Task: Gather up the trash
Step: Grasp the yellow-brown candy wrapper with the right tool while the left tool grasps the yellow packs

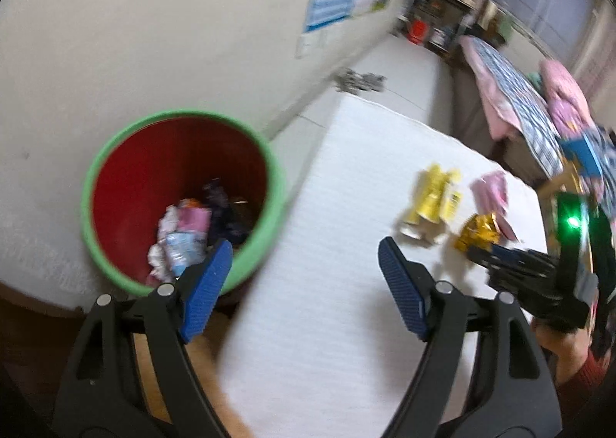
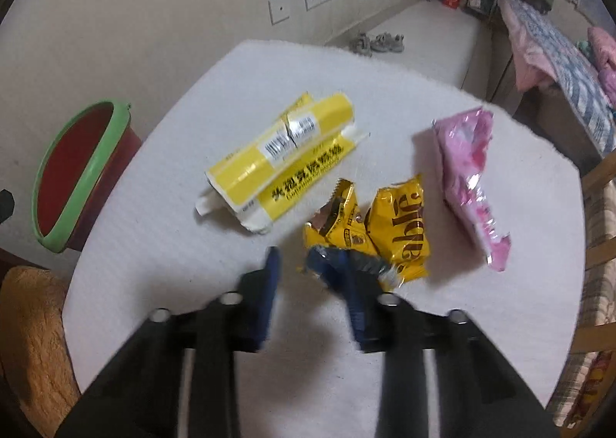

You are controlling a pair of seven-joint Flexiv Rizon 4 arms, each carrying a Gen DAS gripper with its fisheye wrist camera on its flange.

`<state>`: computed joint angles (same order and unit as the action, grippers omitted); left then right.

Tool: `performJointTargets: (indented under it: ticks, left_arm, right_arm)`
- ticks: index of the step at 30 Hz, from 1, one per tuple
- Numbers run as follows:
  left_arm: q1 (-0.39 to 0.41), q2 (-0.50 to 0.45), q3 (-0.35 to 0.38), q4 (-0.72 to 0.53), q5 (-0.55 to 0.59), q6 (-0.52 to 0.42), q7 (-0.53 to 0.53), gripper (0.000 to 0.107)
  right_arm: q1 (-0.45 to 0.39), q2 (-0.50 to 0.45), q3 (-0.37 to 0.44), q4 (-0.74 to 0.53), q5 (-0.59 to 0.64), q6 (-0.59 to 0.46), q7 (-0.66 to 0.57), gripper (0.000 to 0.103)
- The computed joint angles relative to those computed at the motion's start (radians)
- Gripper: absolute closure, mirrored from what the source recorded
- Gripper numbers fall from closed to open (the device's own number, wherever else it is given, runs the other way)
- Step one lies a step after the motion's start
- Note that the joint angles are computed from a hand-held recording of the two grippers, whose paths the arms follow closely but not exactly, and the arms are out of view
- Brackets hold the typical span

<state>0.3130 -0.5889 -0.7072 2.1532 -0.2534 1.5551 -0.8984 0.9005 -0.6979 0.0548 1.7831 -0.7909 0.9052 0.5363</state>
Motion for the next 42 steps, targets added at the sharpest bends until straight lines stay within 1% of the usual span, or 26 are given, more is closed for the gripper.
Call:
performJointTargets:
  ticks: [1, 2, 5, 6, 8, 10, 12, 13, 14, 16, 19, 21, 22, 23, 26, 28, 30, 32, 34, 35, 36, 37, 38, 39, 40, 42]
  left_arm:
    - [-0.012, -0.003, 0.000, -0.001, 0.005, -0.001, 0.004, 0.031]
    - [-0.039, -0.007, 0.008, -0.012, 0.011, -0.015, 0.006, 0.031]
    - [-0.076, -0.037, -0.006, -0.042, 0.002, -0.043, 0.024, 0.032]
    - [-0.095, -0.044, -0.004, -0.053, -0.003, -0.051, 0.026, 0.031]
    - [-0.144, -0.072, 0.009, -0.094, -0.014, -0.082, 0.036, 0.031]
    - [-0.226, -0.094, 0.062, -0.147, -0.024, -0.127, 0.044, 0.031]
    - [-0.332, -0.119, 0.146, -0.212, -0.026, -0.168, 0.040, 0.031]
    - [-0.377, -0.126, 0.186, -0.240, -0.030, -0.195, 0.031, 0.031]
    - [-0.418, -0.135, 0.223, -0.270, -0.040, -0.233, 0.015, 0.031]
    - [-0.459, -0.153, 0.250, -0.308, -0.076, -0.285, -0.004, 0.031]
    - [-0.542, -0.176, 0.323, -0.358, -0.087, -0.302, -0.036, 0.031]
    - [-0.609, -0.188, 0.395, -0.397, -0.065, -0.317, -0.078, 0.031]
    - [-0.629, -0.190, 0.418, -0.409, -0.057, -0.323, -0.098, 0.031]
    - [-0.635, -0.193, 0.425, -0.411, -0.056, -0.320, -0.110, 0.031]
    - [-0.672, -0.206, 0.465, -0.416, -0.018, -0.248, -0.138, 0.030]
    - [-0.680, -0.218, 0.471, -0.428, 0.009, -0.227, -0.135, 0.030]
    - [-0.709, -0.228, 0.506, -0.454, 0.046, -0.242, -0.139, 0.030]
    - [-0.719, -0.238, 0.516, -0.481, 0.068, -0.283, -0.135, 0.030]
    - [-0.735, -0.244, 0.534, -0.494, 0.090, -0.285, -0.143, 0.030]
    - [-0.748, -0.246, 0.550, -0.498, 0.102, -0.280, -0.156, 0.034]
    - [-0.745, -0.246, 0.547, -0.498, 0.105, -0.280, -0.158, 0.039]
    - [-0.730, -0.244, 0.530, -0.494, 0.101, -0.288, -0.151, 0.052]
    - [-0.723, -0.243, 0.521, -0.493, 0.100, -0.296, -0.146, 0.060]
    - [-0.710, -0.240, 0.505, -0.485, 0.097, -0.296, -0.133, 0.062]
    - [-0.699, -0.234, 0.492, -0.471, 0.099, -0.287, -0.116, 0.072]
    - [-0.687, -0.219, 0.479, -0.443, 0.100, -0.264, -0.097, 0.074]
  right_arm:
    - [0.002, 0.000, -0.003, 0.006, -0.005, 0.009, 0.012, 0.099]
    - [0.007, 0.009, -0.012, 0.023, -0.021, 0.032, 0.039, 0.102]
    - [0.046, 0.052, -0.052, 0.082, -0.120, 0.078, 0.163, 0.102]
    - [0.053, 0.066, -0.051, 0.094, -0.147, 0.079, 0.194, 0.102]
    - [0.073, 0.097, -0.056, 0.128, -0.225, 0.093, 0.310, 0.102]
    - [0.081, 0.114, -0.048, 0.147, -0.285, 0.102, 0.416, 0.102]
    - [0.088, 0.126, -0.040, 0.170, -0.352, 0.121, 0.542, 0.102]
    - [0.086, 0.126, -0.028, 0.174, -0.366, 0.119, 0.578, 0.102]
    - [0.078, 0.128, -0.016, 0.179, -0.376, 0.119, 0.598, 0.102]
    - [0.068, 0.126, 0.001, 0.188, -0.415, 0.129, 0.671, 0.102]
    - [0.051, 0.121, 0.024, 0.193, -0.445, 0.134, 0.722, 0.102]
    - [0.040, 0.119, 0.034, 0.195, -0.459, 0.136, 0.739, 0.101]
    - [0.038, 0.120, 0.038, 0.196, -0.463, 0.133, 0.746, 0.101]
    - [0.036, 0.121, 0.041, 0.196, -0.467, 0.128, 0.754, 0.100]
    - [0.032, 0.121, 0.045, 0.198, -0.494, 0.126, 0.795, 0.099]
    - [0.028, 0.120, 0.053, 0.198, -0.500, 0.126, 0.803, 0.099]
    - [0.027, 0.116, 0.059, 0.197, -0.504, 0.129, 0.809, 0.099]
    - [0.030, 0.113, 0.062, 0.195, -0.508, 0.131, 0.822, 0.099]
    - [0.030, 0.108, 0.064, 0.190, -0.505, 0.131, 0.823, 0.099]
    - [0.031, 0.107, 0.065, 0.188, -0.502, 0.130, 0.821, 0.099]
    - [0.033, 0.106, 0.066, 0.186, -0.498, 0.129, 0.820, 0.099]
    - [0.035, 0.106, 0.067, 0.184, -0.495, 0.127, 0.818, 0.099]
    - [0.036, 0.106, 0.066, 0.184, -0.494, 0.128, 0.818, 0.099]
    - [0.037, 0.106, 0.065, 0.183, -0.492, 0.127, 0.818, 0.099]
    - [0.040, 0.107, 0.066, 0.181, -0.488, 0.122, 0.816, 0.099]
    - [0.042, 0.105, 0.066, 0.175, -0.481, 0.117, 0.804, 0.099]
